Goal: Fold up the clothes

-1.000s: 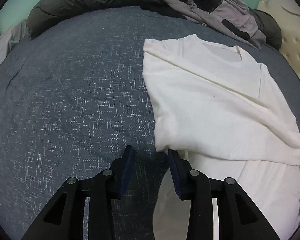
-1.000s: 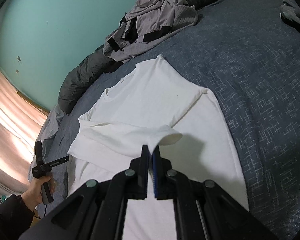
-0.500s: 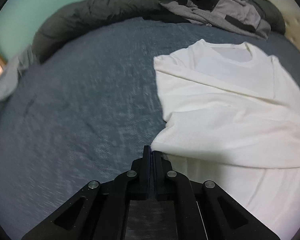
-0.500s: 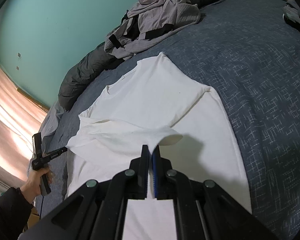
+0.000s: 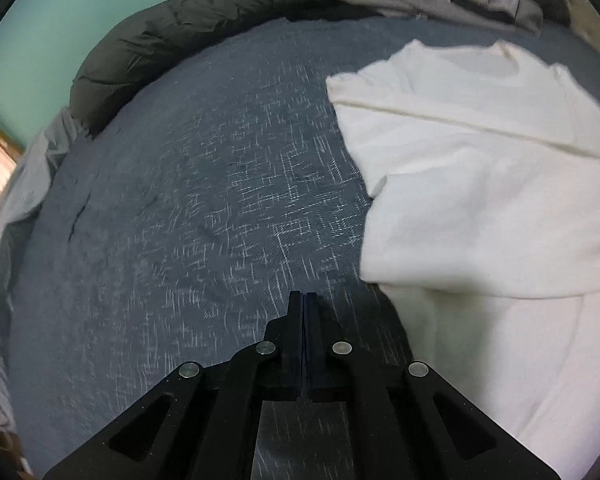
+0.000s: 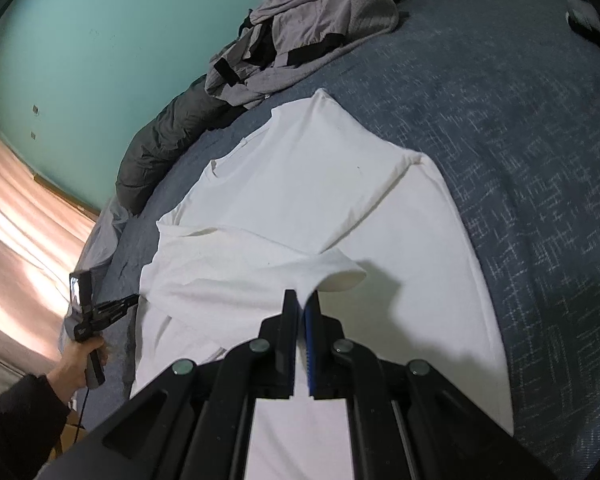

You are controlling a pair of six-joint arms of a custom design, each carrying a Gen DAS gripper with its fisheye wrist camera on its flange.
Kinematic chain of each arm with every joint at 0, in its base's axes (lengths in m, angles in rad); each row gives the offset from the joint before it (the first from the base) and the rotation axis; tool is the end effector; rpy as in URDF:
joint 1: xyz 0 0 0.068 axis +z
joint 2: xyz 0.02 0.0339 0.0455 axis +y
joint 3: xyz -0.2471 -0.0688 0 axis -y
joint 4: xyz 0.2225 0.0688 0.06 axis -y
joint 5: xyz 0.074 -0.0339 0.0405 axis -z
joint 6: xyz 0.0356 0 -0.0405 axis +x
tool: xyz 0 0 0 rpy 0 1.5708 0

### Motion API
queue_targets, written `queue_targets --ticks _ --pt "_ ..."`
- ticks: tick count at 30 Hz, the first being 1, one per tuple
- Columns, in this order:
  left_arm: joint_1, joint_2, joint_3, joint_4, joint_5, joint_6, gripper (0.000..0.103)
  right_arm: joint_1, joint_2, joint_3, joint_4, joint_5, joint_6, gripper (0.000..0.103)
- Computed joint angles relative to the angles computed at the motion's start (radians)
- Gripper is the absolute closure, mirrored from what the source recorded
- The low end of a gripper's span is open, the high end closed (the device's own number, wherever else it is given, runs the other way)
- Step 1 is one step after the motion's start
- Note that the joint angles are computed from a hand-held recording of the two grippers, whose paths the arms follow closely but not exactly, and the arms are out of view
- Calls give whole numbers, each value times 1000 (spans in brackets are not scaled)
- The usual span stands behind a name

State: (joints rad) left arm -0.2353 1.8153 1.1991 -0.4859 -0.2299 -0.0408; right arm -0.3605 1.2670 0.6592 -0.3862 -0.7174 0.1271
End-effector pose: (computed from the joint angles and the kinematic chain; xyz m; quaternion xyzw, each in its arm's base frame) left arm 0.3375 -0.0726 0.1767 0.0673 0.9643 0.0788 0.2438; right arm 0.2122 -0.0550 0.1870 0.1198 0.8952 0.3033 0.3037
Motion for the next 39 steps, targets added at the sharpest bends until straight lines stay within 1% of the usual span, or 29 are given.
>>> queue_targets --ticks 2,5,8,10,11,15,19,23,26,30,36,39 --pt "37 -45 -34 -10 124 -33 102 2 3 1 3 1 4 100" --pt "81 -87 -84 7 245 -73 102 8 -4 -2 2 5 4 100" --pt "140 -113 -125 41 389 -156 101 9 -6 -6 3 4 2 100" --pt "154 -140 -156 63 440 -205 99 10 -5 -7 5 4 2 100" --pt "152 -142 -156 70 451 -224 98 11 -3 -7 5 4 2 100" --pt "144 -128 -134 77 466 -245 96 14 -2 -11 4 2 -2 100" --pt "136 -83 -108 79 478 -260 96 16 -6 -11 0 3 -6 100" --pt "135 -66 -112 95 485 -273 96 11 -6 -10 0 0 -4 100" --pt "133 -74 -120 100 488 -269 101 12 -7 -10 -2 1 -6 100" --pt "122 -84 -107 77 444 -252 102 13 -9 -10 -3 3 -6 100" --pt "112 -72 -67 11 344 -201 102 19 -11 -12 0 8 -1 100" --pt "70 -35 -31 -13 263 -159 102 21 -8 -11 2 10 -1 100"
